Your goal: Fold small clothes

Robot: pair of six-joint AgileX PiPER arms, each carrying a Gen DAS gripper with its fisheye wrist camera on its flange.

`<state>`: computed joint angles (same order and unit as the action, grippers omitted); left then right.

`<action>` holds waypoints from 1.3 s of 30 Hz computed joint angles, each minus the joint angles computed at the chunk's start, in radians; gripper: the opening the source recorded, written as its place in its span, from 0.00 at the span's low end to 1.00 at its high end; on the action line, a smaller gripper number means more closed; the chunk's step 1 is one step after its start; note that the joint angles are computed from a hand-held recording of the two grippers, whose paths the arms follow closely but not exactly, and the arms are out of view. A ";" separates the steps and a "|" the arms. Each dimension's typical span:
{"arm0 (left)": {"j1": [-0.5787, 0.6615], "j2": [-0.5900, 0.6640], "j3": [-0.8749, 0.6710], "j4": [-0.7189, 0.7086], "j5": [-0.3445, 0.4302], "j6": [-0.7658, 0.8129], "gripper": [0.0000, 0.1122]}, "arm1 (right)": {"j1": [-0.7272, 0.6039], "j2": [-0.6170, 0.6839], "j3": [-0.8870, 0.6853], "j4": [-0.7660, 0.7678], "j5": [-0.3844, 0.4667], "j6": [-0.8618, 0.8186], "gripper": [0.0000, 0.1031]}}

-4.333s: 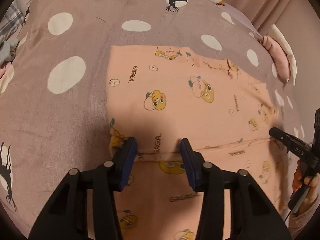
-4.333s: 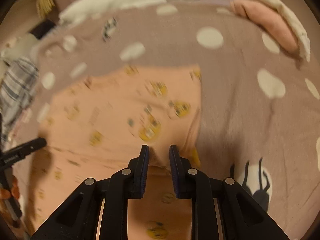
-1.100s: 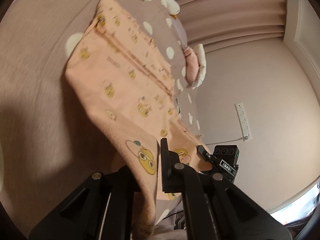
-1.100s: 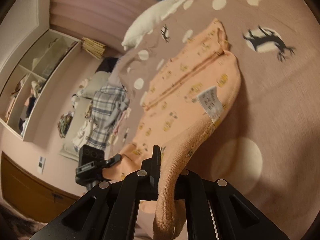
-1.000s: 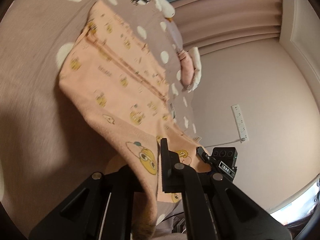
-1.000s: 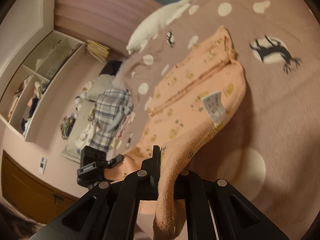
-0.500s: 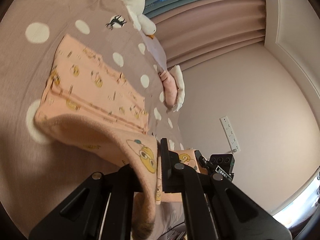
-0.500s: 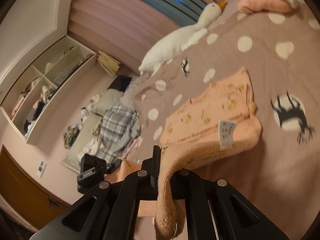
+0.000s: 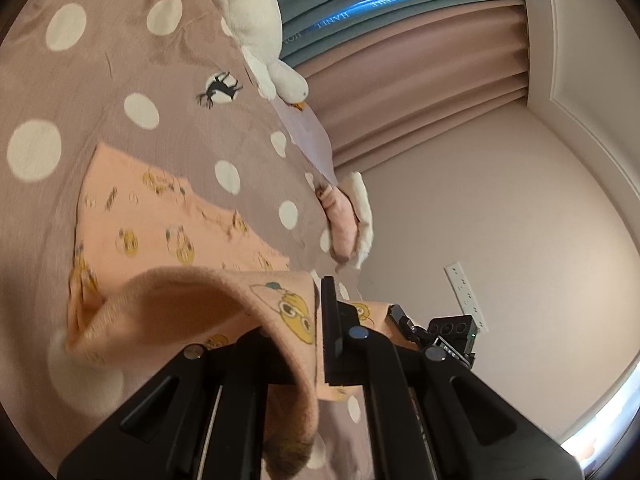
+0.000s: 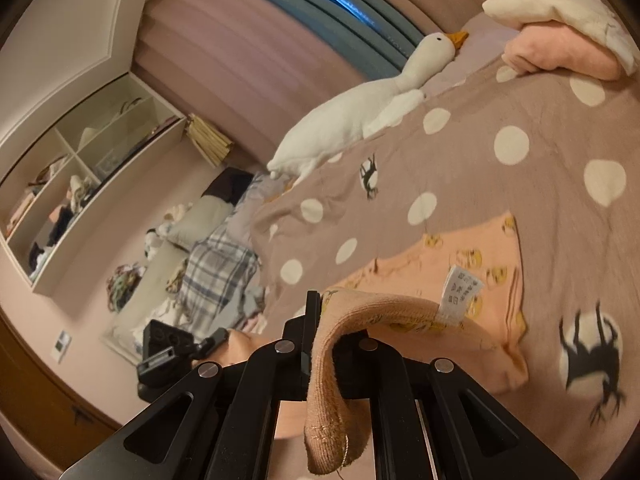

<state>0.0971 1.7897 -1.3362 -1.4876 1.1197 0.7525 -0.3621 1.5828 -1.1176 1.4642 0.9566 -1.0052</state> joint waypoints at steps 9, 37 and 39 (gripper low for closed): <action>-0.024 0.164 -0.224 0.099 -0.079 -0.102 0.02 | 0.038 0.167 -0.191 -0.073 -0.080 0.128 0.08; -0.018 0.552 -0.729 0.535 -0.143 -0.723 0.03 | -0.015 0.572 -0.609 -0.373 -0.031 0.768 0.10; -0.011 0.556 -0.750 0.571 -0.139 -0.741 0.03 | -0.028 0.559 -0.588 -0.363 -0.046 0.762 0.22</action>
